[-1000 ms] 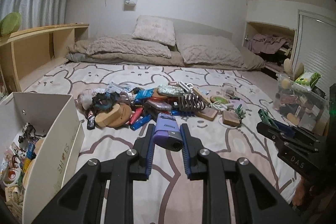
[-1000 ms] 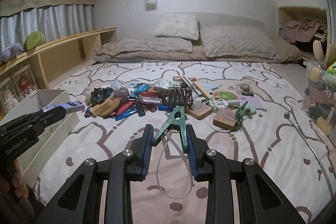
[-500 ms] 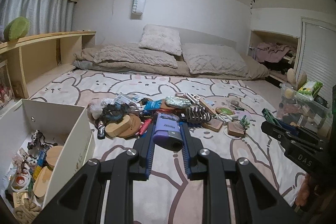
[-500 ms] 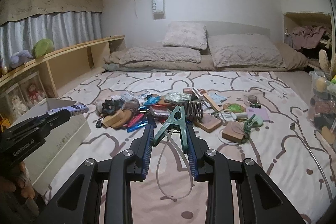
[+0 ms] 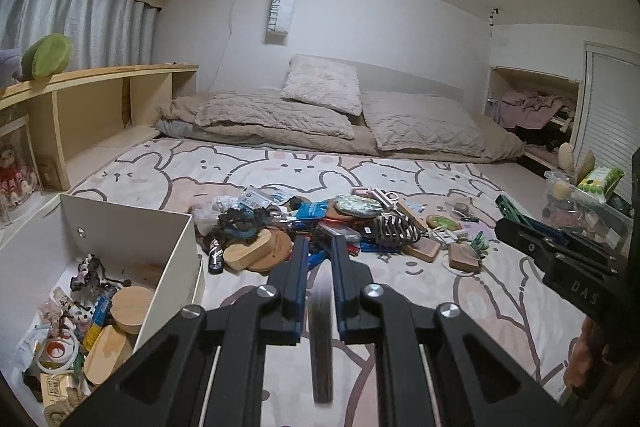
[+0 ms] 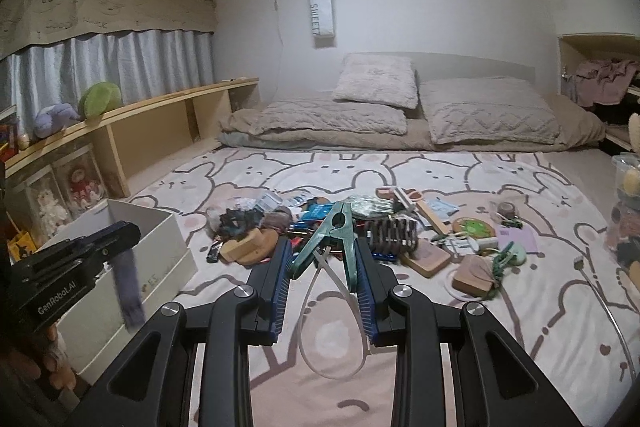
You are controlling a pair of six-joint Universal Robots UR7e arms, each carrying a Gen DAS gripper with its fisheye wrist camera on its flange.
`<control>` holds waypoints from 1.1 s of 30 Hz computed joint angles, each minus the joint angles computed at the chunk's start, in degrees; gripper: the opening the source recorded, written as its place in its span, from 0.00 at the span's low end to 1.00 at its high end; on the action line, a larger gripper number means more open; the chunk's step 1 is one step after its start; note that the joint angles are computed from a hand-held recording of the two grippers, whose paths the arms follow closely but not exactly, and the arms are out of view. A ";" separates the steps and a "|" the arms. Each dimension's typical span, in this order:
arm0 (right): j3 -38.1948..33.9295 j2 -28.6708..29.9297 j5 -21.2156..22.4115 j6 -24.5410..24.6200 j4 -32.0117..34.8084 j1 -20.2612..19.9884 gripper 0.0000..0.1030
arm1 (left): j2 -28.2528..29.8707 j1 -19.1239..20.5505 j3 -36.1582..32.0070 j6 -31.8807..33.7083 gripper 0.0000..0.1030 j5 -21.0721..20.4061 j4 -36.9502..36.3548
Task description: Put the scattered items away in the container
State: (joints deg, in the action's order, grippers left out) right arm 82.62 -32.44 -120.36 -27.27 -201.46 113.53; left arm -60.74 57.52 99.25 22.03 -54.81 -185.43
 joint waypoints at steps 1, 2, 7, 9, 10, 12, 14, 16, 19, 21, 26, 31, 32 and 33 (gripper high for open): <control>-0.25 0.16 0.15 -0.06 0.23 0.03 0.30 | -0.08 0.09 -0.08 -0.14 0.05 -0.04 0.14; -0.42 0.26 0.27 -0.07 0.45 0.06 0.30 | -0.13 0.14 -0.17 -0.20 0.05 -0.07 0.22; -1.29 0.76 0.57 0.07 1.62 0.08 0.30 | -0.14 0.48 -0.63 -0.38 0.05 -0.13 0.83; -1.33 0.79 0.71 0.36 2.20 -0.04 0.30 | -0.12 0.71 -0.85 -1.47 0.05 0.26 2.55; -1.37 0.83 0.69 0.45 2.39 -0.09 0.30 | -0.09 0.89 -0.95 -2.37 0.05 0.49 3.78; -1.31 0.86 0.66 0.75 2.64 -0.22 0.30 | 0.08 1.30 -0.99 -3.95 0.05 1.24 6.18; -1.19 0.84 0.63 1.11 2.92 -0.37 0.30 | 0.46 1.63 -0.88 -4.90 0.06 2.21 8.20; -1.23 0.88 0.52 1.43 3.16 -0.45 0.30 | 1.07 1.97 -0.59 -5.87 0.20 3.54 10.46; -0.93 0.71 0.76 1.92 3.23 -0.71 0.30 | 2.58 2.55 -0.23 -6.39 0.39 5.25 12.24; -0.82 0.72 0.74 2.01 3.24 -0.76 0.30 | 3.82 3.13 -0.53 -6.83 0.40 6.69 13.37; -0.14 0.40 0.58 2.41 3.12 -0.98 0.30 | 6.29 5.68 -2.86 -11.66 0.41 9.24 18.35; 0.23 0.13 0.48 3.07 3.11 -1.37 0.30 | 7.27 8.21 -4.83 -15.89 0.41 9.04 21.45; 0.23 0.13 0.45 3.20 3.20 -1.44 0.30 | 7.34 8.47 -5.15 -16.16 0.41 8.90 21.80; 0.18 0.15 0.43 3.31 3.33 -1.50 0.30 | 7.45 8.73 -5.35 -16.35 0.41 8.62 21.96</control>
State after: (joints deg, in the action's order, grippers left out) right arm 82.80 -32.29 -119.93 -23.95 -198.13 112.02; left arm -53.29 66.25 93.90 5.68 -46.18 -163.47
